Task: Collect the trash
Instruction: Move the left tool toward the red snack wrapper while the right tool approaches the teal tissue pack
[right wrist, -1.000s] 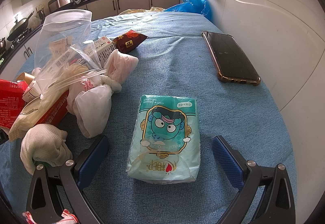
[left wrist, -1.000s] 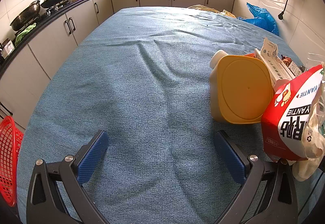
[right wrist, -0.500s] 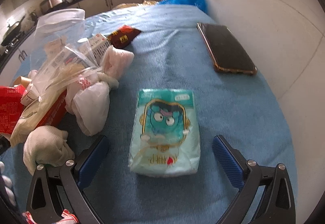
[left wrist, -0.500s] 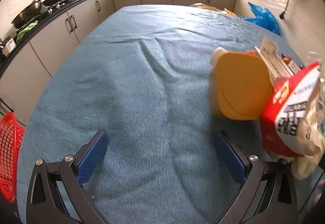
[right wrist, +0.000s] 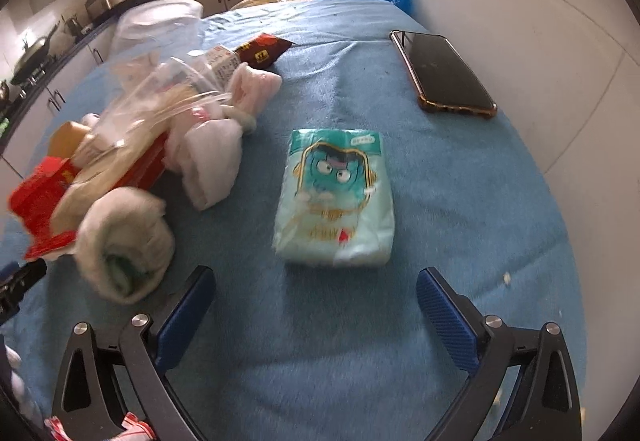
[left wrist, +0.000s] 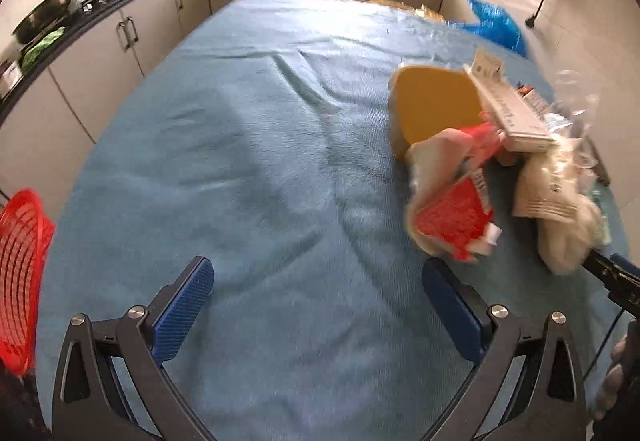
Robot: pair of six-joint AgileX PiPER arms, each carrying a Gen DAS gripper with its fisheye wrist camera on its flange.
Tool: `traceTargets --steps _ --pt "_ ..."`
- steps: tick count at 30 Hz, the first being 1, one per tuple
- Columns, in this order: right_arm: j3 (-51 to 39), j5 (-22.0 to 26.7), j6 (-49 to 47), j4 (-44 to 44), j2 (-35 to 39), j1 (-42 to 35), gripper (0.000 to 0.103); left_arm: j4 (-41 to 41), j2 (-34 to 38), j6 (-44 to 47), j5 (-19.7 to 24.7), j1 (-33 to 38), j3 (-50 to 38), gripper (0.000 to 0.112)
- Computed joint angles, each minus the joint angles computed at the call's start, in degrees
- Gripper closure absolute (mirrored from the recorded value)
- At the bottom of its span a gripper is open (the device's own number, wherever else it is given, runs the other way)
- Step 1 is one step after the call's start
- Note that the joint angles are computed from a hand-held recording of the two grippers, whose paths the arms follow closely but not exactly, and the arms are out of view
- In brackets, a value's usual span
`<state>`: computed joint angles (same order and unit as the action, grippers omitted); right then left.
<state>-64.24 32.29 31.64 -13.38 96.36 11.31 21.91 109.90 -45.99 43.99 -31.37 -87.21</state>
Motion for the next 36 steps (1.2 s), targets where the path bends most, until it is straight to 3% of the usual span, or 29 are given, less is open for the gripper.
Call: traceTargets --steps 3,7,16,22,29,31,36 --pt "4.6 -1.8 5.0 -3.4 -5.3 2.0 0.001 5.7 -7.3 -8.6 -3.2 -1.4 8.9 0.009" --pt "10.4 -3.7 11.0 -7.0 -12.1 4.7 0.001 11.9 -13.9 -17.6 -4.3 -3.8 15.7 0.009" --pt "18.5 -5.8 29.3 -22.8 -24.1 11.3 0.001 32.1 -21.0 -36.5 6.2 -16.0 20.3 0.009" --pt "21.6 -1.8 46.5 -40.5 -30.9 19.2 0.001 40.5 -22.7 -41.9 14.3 -24.2 20.9 0.009" --pt "25.8 9.5 63.2 -57.6 -36.1 32.9 0.001 44.7 -23.5 -44.9 20.3 -30.7 21.0 0.009" --pt "27.3 10.7 66.2 -59.8 -37.4 34.9 0.001 45.3 -23.6 -45.4 21.8 -32.1 21.0 0.009" --pt "27.8 9.6 63.4 -54.1 -39.7 34.1 0.001 45.6 -24.7 -46.3 23.6 -34.1 21.7 0.009"
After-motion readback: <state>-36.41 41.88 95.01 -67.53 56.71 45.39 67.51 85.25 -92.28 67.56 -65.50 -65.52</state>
